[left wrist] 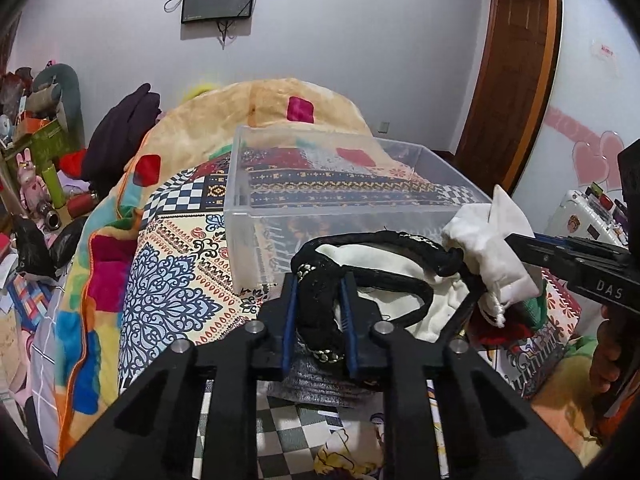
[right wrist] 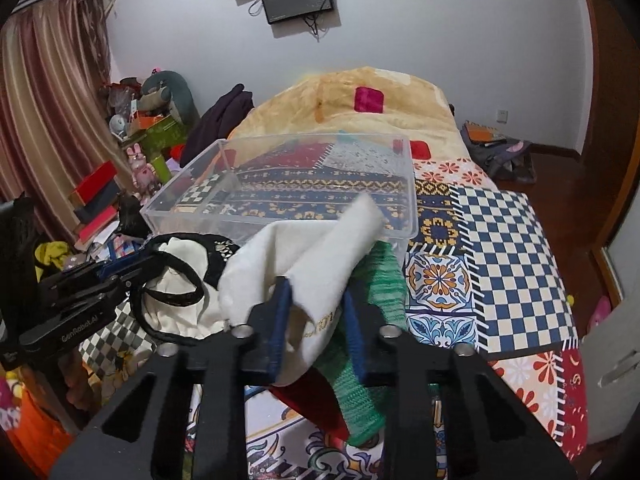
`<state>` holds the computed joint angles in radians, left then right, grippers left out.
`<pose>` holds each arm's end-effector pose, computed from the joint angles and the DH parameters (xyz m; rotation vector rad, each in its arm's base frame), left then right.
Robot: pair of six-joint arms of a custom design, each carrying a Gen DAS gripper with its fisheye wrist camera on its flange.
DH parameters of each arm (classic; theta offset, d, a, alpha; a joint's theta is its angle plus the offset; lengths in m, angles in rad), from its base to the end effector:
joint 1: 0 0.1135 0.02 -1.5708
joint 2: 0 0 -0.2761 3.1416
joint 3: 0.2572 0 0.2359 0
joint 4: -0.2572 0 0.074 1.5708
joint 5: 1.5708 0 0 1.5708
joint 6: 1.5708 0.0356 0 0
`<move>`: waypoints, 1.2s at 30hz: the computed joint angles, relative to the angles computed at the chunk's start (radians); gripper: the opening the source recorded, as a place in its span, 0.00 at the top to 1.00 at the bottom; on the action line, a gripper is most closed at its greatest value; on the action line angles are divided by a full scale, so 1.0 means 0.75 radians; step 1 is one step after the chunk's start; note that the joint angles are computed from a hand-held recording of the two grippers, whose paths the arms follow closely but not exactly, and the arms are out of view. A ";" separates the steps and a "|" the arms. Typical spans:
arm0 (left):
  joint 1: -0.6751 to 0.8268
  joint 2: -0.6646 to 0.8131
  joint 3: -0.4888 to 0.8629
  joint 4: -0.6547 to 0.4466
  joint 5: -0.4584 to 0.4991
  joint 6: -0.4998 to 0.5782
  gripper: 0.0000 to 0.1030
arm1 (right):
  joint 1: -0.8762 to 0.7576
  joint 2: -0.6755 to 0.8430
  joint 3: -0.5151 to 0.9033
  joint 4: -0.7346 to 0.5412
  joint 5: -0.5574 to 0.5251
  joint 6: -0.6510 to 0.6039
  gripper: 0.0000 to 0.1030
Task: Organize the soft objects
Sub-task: 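Grasp the black-white cloth with the left tool while the right tool grasps the white cloth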
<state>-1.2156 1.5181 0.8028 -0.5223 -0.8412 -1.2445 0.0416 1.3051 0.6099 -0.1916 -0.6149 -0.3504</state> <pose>0.1115 -0.2242 0.1925 -0.2013 2.2433 -0.0202 0.2252 0.0299 0.2000 -0.7075 2.2198 0.5996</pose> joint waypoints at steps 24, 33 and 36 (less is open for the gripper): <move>-0.055 -0.248 0.209 -0.202 -0.321 0.152 0.89 | -0.017 -0.153 0.106 0.080 -0.083 0.134 0.91; 0.174 -0.283 0.179 0.075 -0.259 0.475 0.89 | 0.093 0.002 0.192 0.233 0.069 0.243 0.91; 0.256 -0.262 0.162 0.161 -0.198 0.552 0.88 | 0.142 0.061 0.226 0.245 0.137 0.247 0.91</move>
